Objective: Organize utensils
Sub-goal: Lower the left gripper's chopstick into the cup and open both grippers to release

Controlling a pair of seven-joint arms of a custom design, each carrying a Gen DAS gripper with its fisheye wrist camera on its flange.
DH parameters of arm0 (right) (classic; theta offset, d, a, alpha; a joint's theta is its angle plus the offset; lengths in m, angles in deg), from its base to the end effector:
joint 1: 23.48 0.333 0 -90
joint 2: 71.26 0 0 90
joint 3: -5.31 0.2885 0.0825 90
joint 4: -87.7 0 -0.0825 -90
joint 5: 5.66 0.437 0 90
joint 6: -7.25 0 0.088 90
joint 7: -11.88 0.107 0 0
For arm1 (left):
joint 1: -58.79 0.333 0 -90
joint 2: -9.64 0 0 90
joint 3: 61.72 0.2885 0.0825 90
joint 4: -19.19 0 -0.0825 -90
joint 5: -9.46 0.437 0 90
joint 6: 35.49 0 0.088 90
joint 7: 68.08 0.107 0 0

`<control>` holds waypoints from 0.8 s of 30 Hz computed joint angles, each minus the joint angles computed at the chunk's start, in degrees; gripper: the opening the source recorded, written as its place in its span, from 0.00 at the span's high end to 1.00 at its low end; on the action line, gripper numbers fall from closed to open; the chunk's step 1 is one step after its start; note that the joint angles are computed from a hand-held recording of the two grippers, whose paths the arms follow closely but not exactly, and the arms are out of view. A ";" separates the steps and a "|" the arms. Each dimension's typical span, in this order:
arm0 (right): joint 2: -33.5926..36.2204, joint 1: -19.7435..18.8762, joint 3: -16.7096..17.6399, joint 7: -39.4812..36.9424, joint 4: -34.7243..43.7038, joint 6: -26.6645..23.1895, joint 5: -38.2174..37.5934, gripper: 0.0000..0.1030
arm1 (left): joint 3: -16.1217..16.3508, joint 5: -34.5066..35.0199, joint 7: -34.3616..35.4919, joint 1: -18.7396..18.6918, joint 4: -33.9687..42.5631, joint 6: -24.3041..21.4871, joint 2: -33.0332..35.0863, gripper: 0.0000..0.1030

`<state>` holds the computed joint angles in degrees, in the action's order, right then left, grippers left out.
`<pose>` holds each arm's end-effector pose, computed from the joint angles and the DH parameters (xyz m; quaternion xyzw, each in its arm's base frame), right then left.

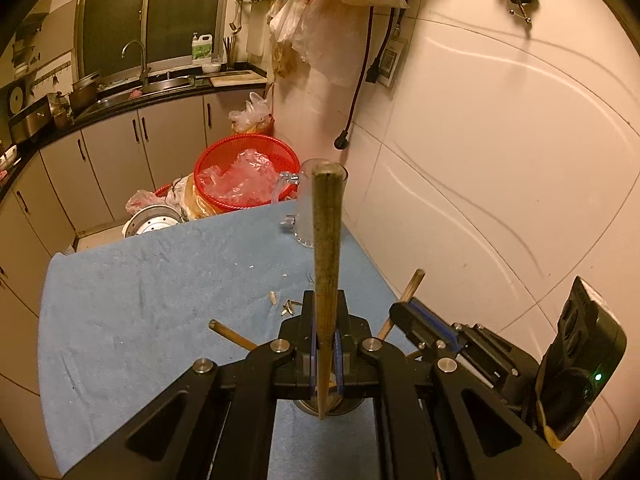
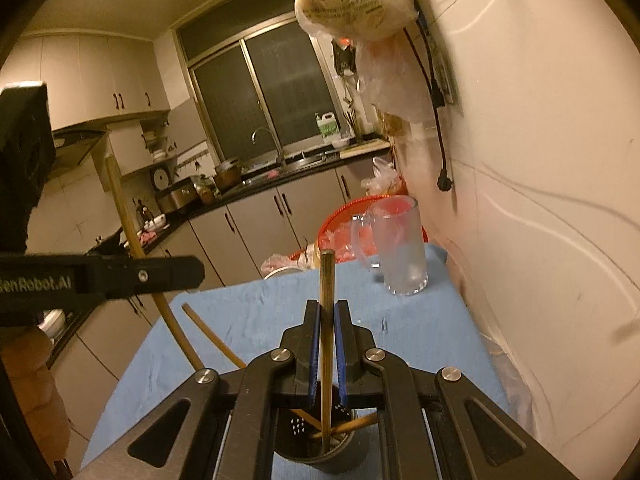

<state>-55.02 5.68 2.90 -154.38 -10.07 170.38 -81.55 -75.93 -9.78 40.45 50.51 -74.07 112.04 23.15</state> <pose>0.6139 0.3699 0.4438 -0.5415 0.6573 -0.2729 0.4476 0.6777 -0.2573 0.5271 -0.4839 0.7888 -0.3599 0.1186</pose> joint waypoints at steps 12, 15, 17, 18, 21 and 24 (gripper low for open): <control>-0.99 -0.48 0.46 0.54 -0.97 0.91 -0.91 0.92 | 0.06 0.00 -0.61 0.09 1.56 -1.35 0.88 0.93; -0.91 -1.06 1.01 -2.87 -1.12 1.26 2.50 0.91 | 0.51 2.02 -2.17 -0.41 2.15 -1.96 1.92 0.93; -1.33 -1.00 0.82 -3.48 -1.61 1.97 3.63 0.91 | 0.82 3.43 -3.60 -0.66 2.80 -2.51 2.88 0.93; -1.95 -0.62 0.28 -1.64 -2.11 2.32 2.23 0.91 | 1.00 4.16 -4.35 -0.72 3.21 -3.05 3.28 0.92; -4.10 -0.46 0.03 2.58 -3.68 2.48 -1.35 0.91 | 0.93 4.23 -5.31 -0.12 3.60 -3.95 3.65 0.89; -7.31 -0.89 1.04 8.84 -5.87 1.04 -7.23 0.91 | 0.53 2.92 -4.07 0.81 1.23 -2.69 1.75 0.76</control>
<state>-62.33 4.79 3.94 -145.54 -15.95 171.42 -88.77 -75.39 -6.87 36.39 51.32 -72.84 109.34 24.91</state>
